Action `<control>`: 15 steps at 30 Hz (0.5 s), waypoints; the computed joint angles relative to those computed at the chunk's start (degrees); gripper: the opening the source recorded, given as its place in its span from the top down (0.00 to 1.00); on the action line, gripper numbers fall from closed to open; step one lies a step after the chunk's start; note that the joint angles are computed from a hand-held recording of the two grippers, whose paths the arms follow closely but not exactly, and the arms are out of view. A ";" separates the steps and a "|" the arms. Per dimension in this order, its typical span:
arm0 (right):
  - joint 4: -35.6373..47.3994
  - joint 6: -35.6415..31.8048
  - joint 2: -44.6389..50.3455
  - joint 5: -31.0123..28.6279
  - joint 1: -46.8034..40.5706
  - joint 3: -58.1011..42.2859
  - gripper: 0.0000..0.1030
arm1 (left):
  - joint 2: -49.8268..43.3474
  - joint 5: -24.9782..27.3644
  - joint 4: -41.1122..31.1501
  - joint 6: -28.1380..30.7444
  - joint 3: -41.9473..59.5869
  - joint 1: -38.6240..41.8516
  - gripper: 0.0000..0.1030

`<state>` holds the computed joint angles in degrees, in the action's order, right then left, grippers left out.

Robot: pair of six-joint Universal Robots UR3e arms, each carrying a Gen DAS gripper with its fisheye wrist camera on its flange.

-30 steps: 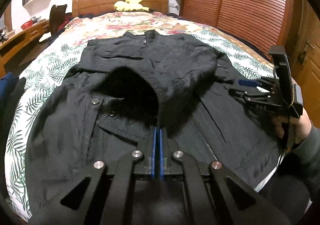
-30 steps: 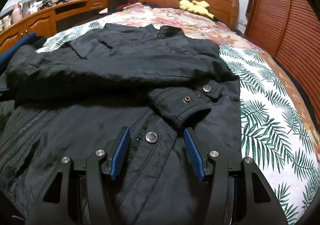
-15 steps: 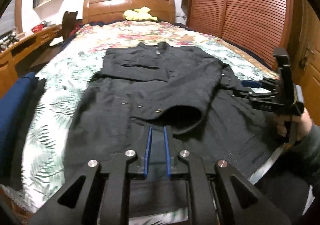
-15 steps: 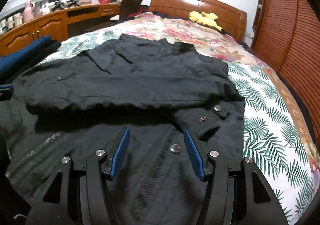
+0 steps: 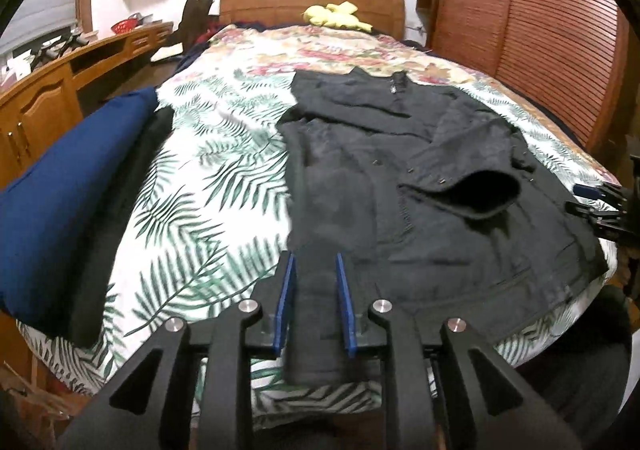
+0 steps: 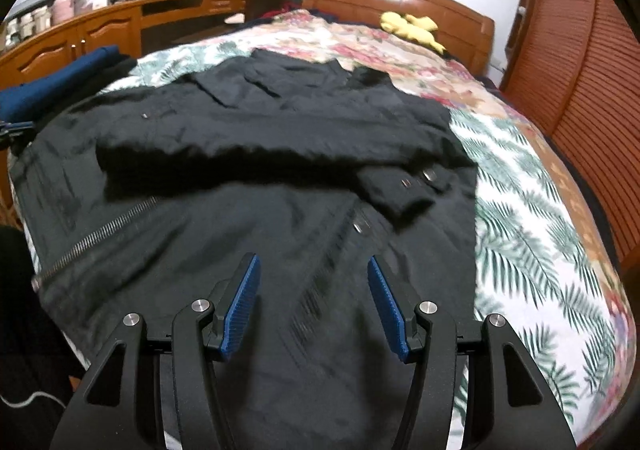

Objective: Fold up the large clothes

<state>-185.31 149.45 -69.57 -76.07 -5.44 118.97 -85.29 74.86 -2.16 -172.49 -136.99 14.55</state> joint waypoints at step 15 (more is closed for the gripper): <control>2.19 -3.81 -8.83 3.41 -11.60 13.32 0.45 | -2.99 -2.90 -0.66 3.51 -2.30 4.12 0.63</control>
